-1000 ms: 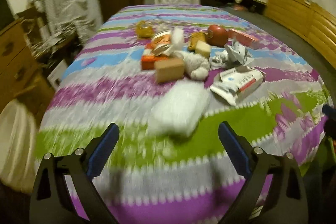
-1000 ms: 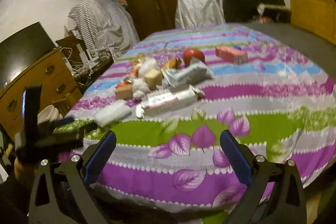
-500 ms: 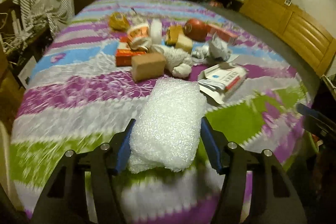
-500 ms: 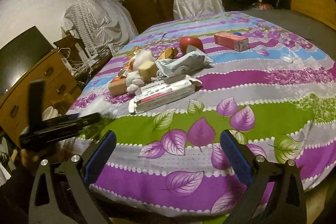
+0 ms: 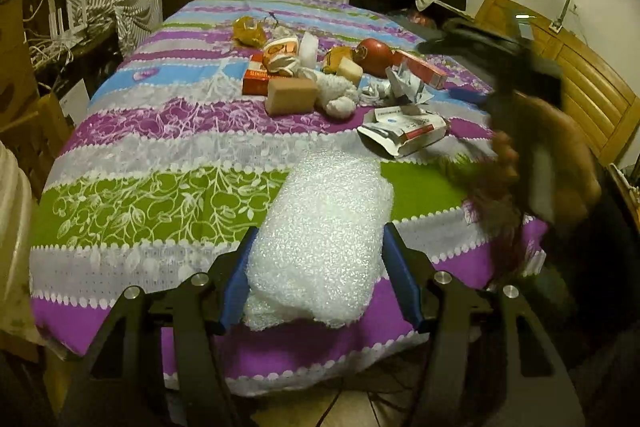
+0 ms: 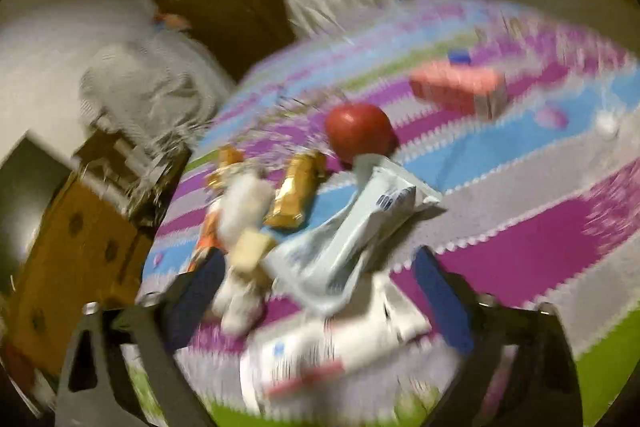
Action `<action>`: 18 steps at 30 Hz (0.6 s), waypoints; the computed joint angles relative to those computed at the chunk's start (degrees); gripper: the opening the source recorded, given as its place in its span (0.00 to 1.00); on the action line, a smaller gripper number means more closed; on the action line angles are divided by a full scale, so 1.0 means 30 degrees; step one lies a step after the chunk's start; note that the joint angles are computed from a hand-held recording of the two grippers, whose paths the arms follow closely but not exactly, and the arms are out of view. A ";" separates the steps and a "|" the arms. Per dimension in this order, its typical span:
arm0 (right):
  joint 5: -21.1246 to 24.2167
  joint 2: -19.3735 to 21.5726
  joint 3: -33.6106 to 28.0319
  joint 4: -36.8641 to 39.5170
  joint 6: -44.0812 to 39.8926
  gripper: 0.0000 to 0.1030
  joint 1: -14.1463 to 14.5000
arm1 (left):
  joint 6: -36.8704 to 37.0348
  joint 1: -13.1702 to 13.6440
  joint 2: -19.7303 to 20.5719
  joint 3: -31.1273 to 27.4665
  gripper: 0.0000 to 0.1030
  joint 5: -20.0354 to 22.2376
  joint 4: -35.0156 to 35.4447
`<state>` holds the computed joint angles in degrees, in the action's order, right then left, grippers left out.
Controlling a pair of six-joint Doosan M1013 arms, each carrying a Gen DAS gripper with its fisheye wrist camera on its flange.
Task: Collect trash
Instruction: 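Grasp the bubble wrap sheet with the left tool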
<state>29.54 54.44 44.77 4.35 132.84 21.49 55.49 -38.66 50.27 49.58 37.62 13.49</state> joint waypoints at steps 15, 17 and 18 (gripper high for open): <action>-0.3287 -0.0852 0.1583 0.5628 -0.4813 0.26 -0.0439 | -0.1552 -0.0054 0.0298 -0.0563 0.57 0.1054 0.1260; -0.3887 -0.1611 0.2356 0.4999 -0.5885 0.26 -0.0158 | -0.2289 -0.0133 0.0558 -0.1218 0.57 0.2032 0.2270; -0.3943 -0.1960 0.2656 0.4677 -0.6537 0.26 0.0019 | -0.2724 -0.0184 0.0740 -0.1637 0.57 0.2679 0.2880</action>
<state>17.71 48.56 52.74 18.38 113.23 21.55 47.32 -39.21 52.49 44.67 45.66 22.13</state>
